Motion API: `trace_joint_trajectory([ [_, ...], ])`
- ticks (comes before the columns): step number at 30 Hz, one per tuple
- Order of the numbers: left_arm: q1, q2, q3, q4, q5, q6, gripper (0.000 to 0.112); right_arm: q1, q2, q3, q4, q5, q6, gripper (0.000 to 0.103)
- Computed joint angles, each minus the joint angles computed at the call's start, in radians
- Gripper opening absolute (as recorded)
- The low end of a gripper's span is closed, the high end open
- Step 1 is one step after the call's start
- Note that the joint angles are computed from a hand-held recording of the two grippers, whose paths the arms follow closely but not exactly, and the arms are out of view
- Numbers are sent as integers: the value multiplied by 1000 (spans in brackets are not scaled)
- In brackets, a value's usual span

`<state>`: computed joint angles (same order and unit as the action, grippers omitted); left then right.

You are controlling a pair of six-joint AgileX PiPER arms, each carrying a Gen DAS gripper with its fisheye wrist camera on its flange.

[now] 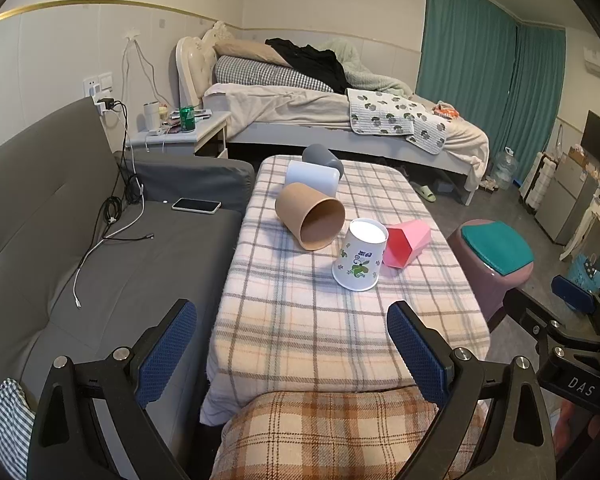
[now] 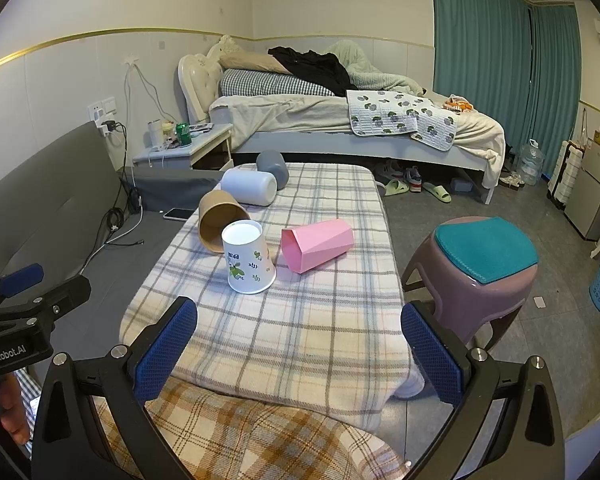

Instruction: Flip cup upside down

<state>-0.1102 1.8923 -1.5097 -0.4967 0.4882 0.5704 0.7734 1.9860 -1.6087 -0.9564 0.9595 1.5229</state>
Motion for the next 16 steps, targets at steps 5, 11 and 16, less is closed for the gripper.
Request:
trace_joint_trajectory([
  [5, 0, 0, 0, -1, -1, 2, 99, 0, 2, -6, 3, 3, -5, 102],
  [11, -1, 0, 0, 3, -2, -6, 99, 1, 2, -2, 3, 1, -2, 102],
  [16, 1, -10, 26, -10, -20, 17, 99, 0, 3, -2, 4, 1, -3, 102],
])
